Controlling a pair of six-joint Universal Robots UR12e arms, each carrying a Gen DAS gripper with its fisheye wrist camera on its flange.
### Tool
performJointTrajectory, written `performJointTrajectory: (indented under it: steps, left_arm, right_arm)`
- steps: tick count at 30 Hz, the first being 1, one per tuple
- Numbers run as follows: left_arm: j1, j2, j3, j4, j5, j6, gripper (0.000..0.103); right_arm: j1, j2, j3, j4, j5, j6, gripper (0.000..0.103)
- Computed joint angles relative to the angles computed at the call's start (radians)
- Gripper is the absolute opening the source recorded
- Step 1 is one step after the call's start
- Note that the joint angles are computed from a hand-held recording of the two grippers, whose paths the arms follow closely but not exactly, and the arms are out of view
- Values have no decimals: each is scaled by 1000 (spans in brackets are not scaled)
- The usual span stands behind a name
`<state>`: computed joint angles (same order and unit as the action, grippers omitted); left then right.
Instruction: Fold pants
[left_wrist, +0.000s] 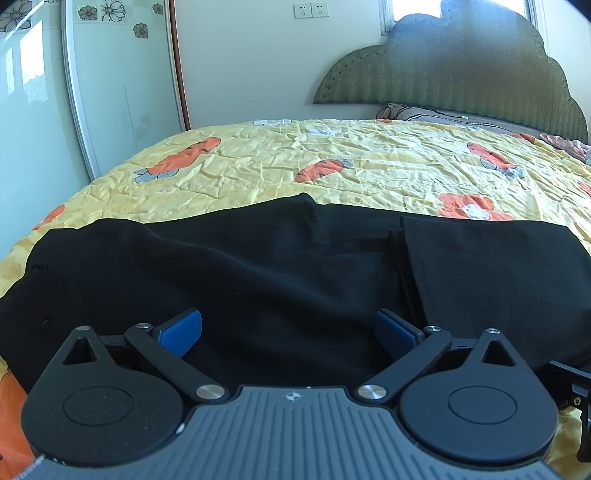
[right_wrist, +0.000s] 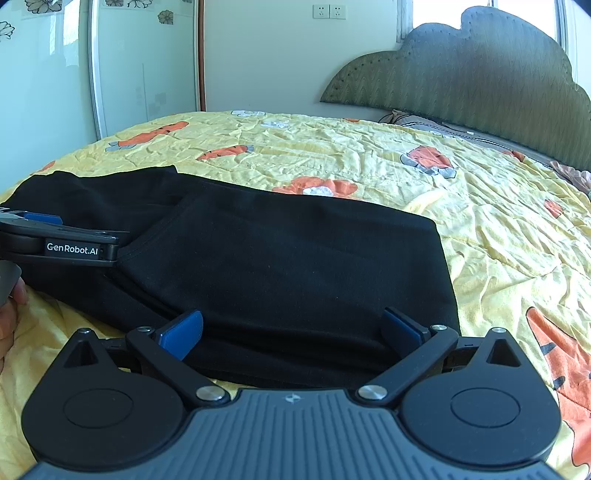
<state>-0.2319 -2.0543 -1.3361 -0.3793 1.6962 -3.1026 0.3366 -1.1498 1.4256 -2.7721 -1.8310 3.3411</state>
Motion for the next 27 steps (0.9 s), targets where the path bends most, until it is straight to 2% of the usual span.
performJointTrajectory:
  steps: [19, 23, 26, 27]
  left_arm:
    - [1, 0, -1, 6, -2, -6, 102]
    - [6, 6, -18, 45, 0, -40, 94]
    - [24, 21, -37, 72, -41, -114, 85]
    - [29, 25, -40, 66, -50, -135, 84]
  right_arm:
    - [-3, -1, 1, 1, 12, 10, 103]
    - [-1, -2, 4, -11, 4, 4, 103]
    - [16, 0, 12, -85, -42, -19, 103]
    - [20, 1, 13, -116, -26, -44, 102]
